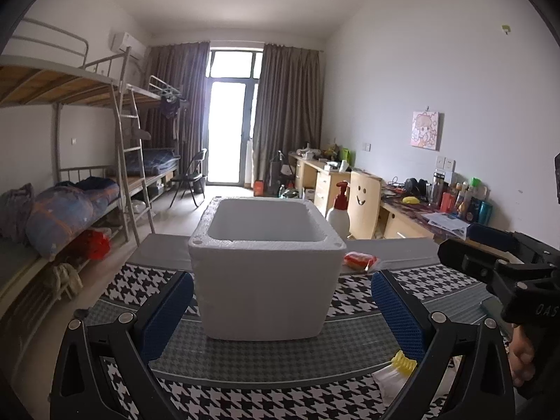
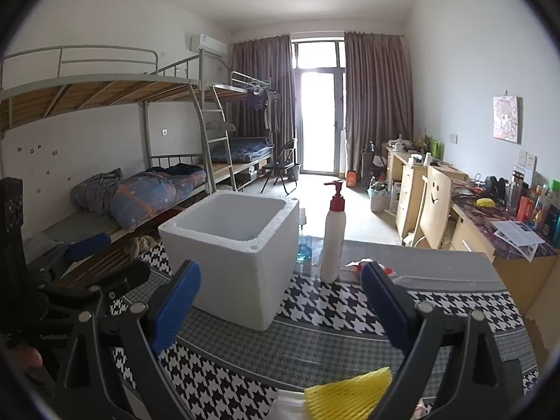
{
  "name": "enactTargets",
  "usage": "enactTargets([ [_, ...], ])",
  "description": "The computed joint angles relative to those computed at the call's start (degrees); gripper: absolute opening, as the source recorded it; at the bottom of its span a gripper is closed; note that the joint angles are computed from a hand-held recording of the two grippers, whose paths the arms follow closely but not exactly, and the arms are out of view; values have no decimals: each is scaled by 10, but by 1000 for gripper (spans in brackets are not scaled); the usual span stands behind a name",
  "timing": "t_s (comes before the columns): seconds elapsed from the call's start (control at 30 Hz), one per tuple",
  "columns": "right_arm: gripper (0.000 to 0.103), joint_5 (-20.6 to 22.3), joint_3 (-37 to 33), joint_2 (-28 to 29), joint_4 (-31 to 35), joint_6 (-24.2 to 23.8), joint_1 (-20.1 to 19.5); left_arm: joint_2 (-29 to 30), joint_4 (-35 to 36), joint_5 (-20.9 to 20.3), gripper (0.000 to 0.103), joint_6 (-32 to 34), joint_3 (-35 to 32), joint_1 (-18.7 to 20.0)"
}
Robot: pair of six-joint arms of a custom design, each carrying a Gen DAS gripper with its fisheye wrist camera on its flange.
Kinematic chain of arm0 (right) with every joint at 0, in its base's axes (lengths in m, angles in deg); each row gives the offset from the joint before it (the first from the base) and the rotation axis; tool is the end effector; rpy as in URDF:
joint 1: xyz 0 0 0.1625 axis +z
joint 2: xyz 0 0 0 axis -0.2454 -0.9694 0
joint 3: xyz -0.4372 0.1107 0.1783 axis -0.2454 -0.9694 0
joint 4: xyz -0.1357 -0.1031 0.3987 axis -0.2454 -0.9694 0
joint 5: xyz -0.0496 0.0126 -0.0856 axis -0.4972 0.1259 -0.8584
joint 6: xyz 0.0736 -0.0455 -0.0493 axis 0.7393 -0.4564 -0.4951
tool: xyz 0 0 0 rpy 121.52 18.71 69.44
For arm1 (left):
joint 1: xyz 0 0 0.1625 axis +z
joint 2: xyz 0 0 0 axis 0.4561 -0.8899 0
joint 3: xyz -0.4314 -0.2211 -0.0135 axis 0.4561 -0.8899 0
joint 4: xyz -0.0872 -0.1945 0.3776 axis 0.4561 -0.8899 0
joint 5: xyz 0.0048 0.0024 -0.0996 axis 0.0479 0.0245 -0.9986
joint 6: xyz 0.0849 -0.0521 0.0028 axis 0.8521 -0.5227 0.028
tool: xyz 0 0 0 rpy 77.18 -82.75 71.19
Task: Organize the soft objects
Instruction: 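Move both tools away from the box back toward the remaining items, then reach the right tool toward the yellow mesh sponge on the tissue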
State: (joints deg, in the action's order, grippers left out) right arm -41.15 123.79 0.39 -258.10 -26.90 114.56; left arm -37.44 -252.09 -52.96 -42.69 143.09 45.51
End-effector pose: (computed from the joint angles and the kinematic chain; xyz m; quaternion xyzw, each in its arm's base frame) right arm 0.2381 -0.8052 0.0986 0.2037 -0.7593 0.5270 0.3229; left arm -0.1171 -0.8549 0.2053 0.3921 0.8020 -0.4337 0.1223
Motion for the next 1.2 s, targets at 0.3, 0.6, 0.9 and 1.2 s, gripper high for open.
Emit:
enactTargets([
  [0.3, 95, -13, 16, -1, -26, 5, -3, -5, 27, -23, 102, 14, 12, 5],
  [0.6, 95, -30, 39, -3, -52, 12, -9, -8, 38, -34, 102, 17, 25, 7],
  [0.9, 95, -44, 49, -6, -60, 31, -14, -8, 58, -39, 102, 23, 32, 7],
  [1.2, 95, -53, 62, -13, -72, 48, -19, -4, 87, -42, 102, 23, 32, 1],
])
